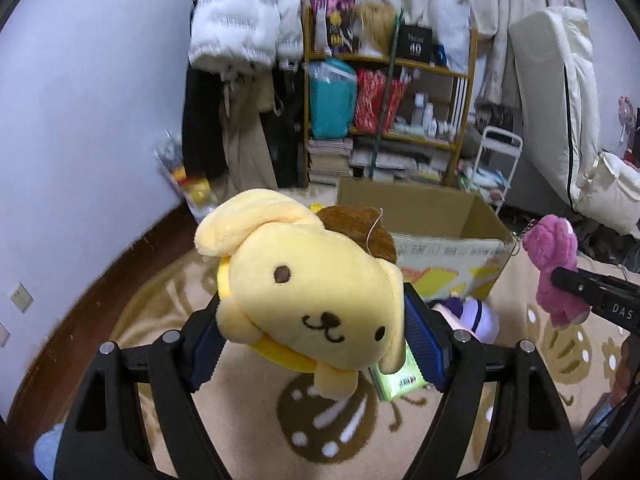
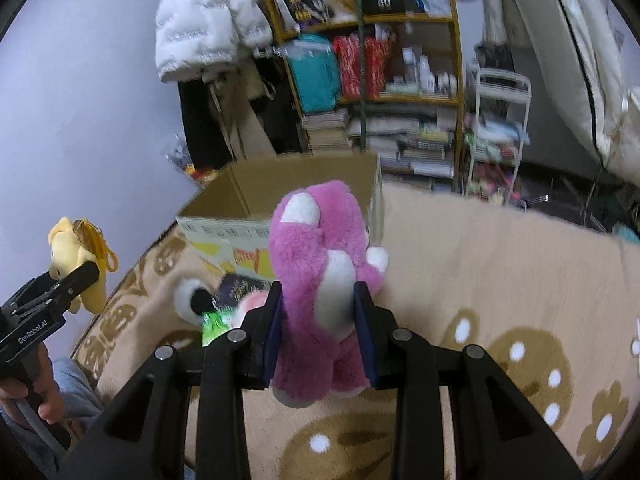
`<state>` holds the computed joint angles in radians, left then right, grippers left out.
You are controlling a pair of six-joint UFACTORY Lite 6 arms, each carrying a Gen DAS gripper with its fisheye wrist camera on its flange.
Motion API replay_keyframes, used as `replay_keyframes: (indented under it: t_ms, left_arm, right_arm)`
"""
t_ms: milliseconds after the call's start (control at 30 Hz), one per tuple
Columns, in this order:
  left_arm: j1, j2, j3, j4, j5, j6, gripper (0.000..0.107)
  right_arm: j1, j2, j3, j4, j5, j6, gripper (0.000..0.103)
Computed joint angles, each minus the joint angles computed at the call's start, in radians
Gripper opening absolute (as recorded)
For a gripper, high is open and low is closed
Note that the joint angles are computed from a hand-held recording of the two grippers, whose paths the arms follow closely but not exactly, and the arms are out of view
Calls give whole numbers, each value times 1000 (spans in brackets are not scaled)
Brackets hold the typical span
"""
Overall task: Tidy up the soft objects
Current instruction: 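Carry the yellow dog plush with the left tool while the right tool carries the pink bear over the box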
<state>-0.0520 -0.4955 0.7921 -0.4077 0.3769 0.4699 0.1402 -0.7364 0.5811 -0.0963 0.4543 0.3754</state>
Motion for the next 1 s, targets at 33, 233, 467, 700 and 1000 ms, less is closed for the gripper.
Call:
replay_keyframes:
  t_ms: [33, 233, 467, 700, 1000]
  left_arm:
    - [6, -12, 6, -13, 6, 11, 79]
    - [-2, -58, 31, -8, 1, 27, 79]
    - [-67, -18, 115, 75, -52, -43, 79]
    - [-115, 99, 270, 219, -79, -186, 79]
    - [-185, 265, 426, 397, -117, -366, 79]
  right_arm:
    - [15, -20, 2, -46, 5, 41, 35]
    - [40, -39, 52, -109, 2, 101, 35]
    - [28, 9, 151, -113, -13, 80, 35]
    - [-13, 113, 259, -89, -57, 16, 35]
    - [-80, 287, 400, 45, -159, -133, 35]
